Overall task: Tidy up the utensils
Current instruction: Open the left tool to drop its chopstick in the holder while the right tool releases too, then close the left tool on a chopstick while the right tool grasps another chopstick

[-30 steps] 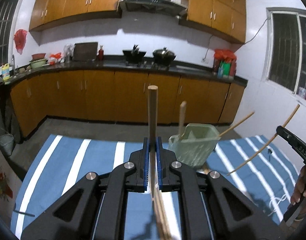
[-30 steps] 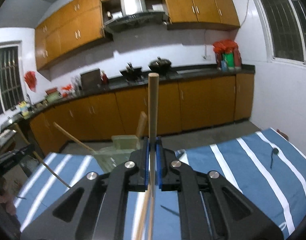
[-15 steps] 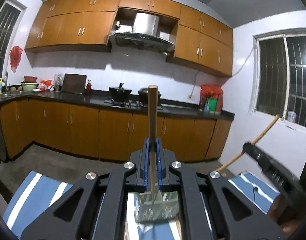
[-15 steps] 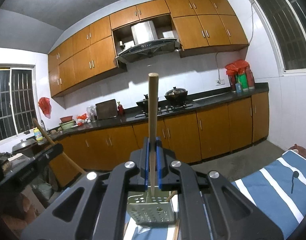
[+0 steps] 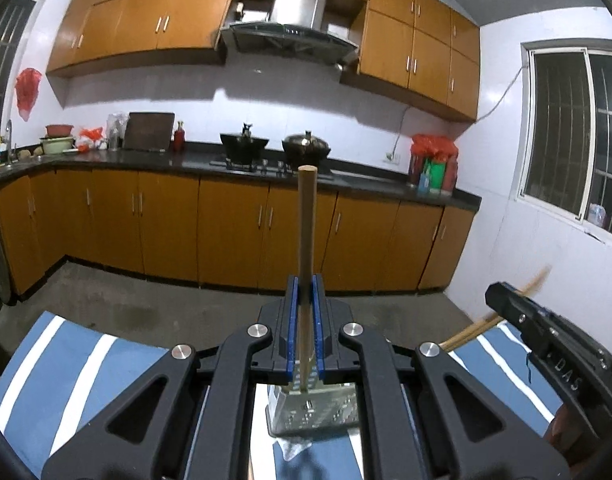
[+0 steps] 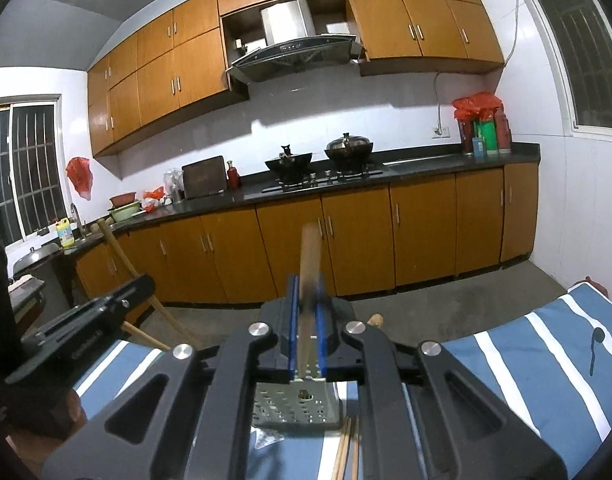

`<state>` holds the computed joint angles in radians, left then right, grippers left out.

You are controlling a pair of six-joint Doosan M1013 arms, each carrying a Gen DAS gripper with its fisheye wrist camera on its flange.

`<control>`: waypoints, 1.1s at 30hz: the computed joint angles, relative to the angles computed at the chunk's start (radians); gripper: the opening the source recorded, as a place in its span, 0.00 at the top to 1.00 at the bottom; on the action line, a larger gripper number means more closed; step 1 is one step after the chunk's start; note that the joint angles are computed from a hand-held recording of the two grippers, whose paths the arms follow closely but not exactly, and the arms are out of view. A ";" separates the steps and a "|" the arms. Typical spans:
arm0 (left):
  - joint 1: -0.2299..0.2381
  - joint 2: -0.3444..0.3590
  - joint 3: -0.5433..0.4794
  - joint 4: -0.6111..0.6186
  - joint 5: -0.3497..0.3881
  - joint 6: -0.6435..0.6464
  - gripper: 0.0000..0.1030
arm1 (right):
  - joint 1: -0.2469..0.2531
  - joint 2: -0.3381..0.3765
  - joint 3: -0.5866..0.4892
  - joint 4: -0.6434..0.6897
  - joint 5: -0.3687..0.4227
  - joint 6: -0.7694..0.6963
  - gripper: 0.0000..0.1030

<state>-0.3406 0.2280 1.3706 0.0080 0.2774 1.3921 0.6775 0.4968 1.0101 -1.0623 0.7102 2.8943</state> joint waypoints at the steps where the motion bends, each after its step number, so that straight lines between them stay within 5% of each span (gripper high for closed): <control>1: 0.001 -0.001 0.001 -0.011 0.003 0.009 0.92 | 0.001 0.002 -0.005 0.002 0.002 -0.003 0.83; 3: 0.008 -0.004 0.001 -0.083 0.009 0.076 0.90 | 0.004 0.003 -0.007 -0.015 0.005 0.011 0.76; 5: 0.008 -0.011 0.003 -0.074 0.003 0.066 0.66 | 0.010 -0.003 0.002 -0.050 0.009 0.038 0.72; 11: 0.014 -0.058 0.045 -0.045 -0.040 0.040 0.38 | 0.030 -0.055 0.078 -0.174 0.026 0.147 0.53; 18: 0.006 -0.139 0.160 0.547 -0.007 -0.472 0.11 | 0.054 -0.113 0.204 -0.161 0.149 0.170 0.29; 23: -0.008 -0.157 0.233 0.720 0.122 -0.561 0.09 | 0.042 -0.110 0.255 0.045 0.197 0.088 0.28; 26: -0.012 -0.148 0.253 0.661 0.184 -0.473 0.09 | 0.034 -0.092 0.268 0.208 0.186 -0.008 0.33; 30: -0.004 -0.127 0.260 0.463 0.259 -0.288 0.09 | 0.029 -0.073 0.276 0.393 0.158 -0.119 0.56; 33: 0.000 -0.121 0.274 0.393 0.296 -0.248 0.09 | 0.035 -0.062 0.285 0.451 0.147 -0.155 0.64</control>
<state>-0.3404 0.1073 1.6444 0.4005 0.5733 1.1440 0.7127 0.4348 1.2949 -0.6114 0.8570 2.7397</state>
